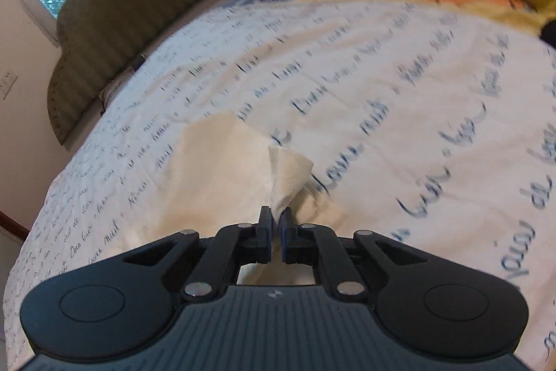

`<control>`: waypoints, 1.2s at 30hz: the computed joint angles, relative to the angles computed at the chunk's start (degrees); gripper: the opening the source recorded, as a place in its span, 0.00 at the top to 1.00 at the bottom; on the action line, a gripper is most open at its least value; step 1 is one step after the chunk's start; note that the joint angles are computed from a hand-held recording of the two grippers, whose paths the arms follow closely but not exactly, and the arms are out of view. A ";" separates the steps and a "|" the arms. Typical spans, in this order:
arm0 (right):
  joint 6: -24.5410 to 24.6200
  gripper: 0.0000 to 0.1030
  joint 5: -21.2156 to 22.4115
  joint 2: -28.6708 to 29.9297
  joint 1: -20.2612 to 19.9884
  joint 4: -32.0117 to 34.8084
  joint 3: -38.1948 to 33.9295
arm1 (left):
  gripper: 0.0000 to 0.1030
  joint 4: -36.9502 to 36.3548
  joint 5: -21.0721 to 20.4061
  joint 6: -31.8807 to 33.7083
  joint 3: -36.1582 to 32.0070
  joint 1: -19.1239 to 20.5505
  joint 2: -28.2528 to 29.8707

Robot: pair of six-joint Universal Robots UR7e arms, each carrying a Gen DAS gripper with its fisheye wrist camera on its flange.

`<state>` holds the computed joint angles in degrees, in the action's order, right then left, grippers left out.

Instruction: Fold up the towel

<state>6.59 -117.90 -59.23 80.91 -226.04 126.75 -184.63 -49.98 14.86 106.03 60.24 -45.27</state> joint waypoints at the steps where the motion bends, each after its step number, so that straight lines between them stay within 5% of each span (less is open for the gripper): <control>1: -0.32 0.94 0.54 -0.05 -0.39 -1.38 0.99 | 0.01 -0.35 0.26 0.33 0.28 0.05 -0.08; 3: -0.48 0.91 -4.77 1.70 1.54 -6.22 0.46 | 0.01 -1.69 1.44 1.12 0.67 -0.18 0.06; 5: -8.23 0.90 -11.91 5.86 5.10 -14.40 -3.07 | 0.01 -3.73 1.92 1.96 0.98 -0.36 0.38; 7: -15.24 0.90 -10.72 6.78 6.62 -15.18 -4.83 | 0.01 -4.45 2.42 2.04 0.84 -0.61 0.81; 9: -15.85 0.90 -1.12 4.80 5.38 -6.36 -4.74 | 0.01 -4.65 2.32 2.22 0.86 -0.85 1.07; 11: -14.48 0.90 5.39 3.95 4.05 5.64 -7.48 | 0.00 -5.92 2.48 3.94 0.92 -1.06 1.59; 14: -12.83 0.93 1.39 7.70 2.39 13.92 -16.13 | 0.01 -7.20 5.32 6.02 0.67 -1.38 2.45; 17: -3.00 0.90 1.78 5.77 1.81 10.53 -14.09 | 0.00 -10.03 5.76 7.86 1.19 -0.99 2.13; 20: -2.74 0.85 7.87 3.58 1.06 -1.45 -5.77 | 0.00 -8.04 6.46 7.02 -0.11 -0.02 2.66; 23: 6.95 0.49 11.45 0.82 -2.22 -7.10 2.67 | 0.00 -4.81 7.22 5.64 -1.24 0.64 3.72; 27: 13.55 0.48 22.21 -0.59 -8.02 -10.88 9.17 | 0.01 -8.35 6.26 7.45 -0.18 0.20 3.83; 30: 13.39 0.48 19.27 0.32 -7.07 -10.47 7.90 | 0.01 -10.66 5.87 8.49 1.08 -0.23 3.09; 36: 11.78 0.50 20.09 5.66 -7.74 -16.20 2.41 | 0.00 -11.77 7.19 9.08 2.57 -0.96 1.13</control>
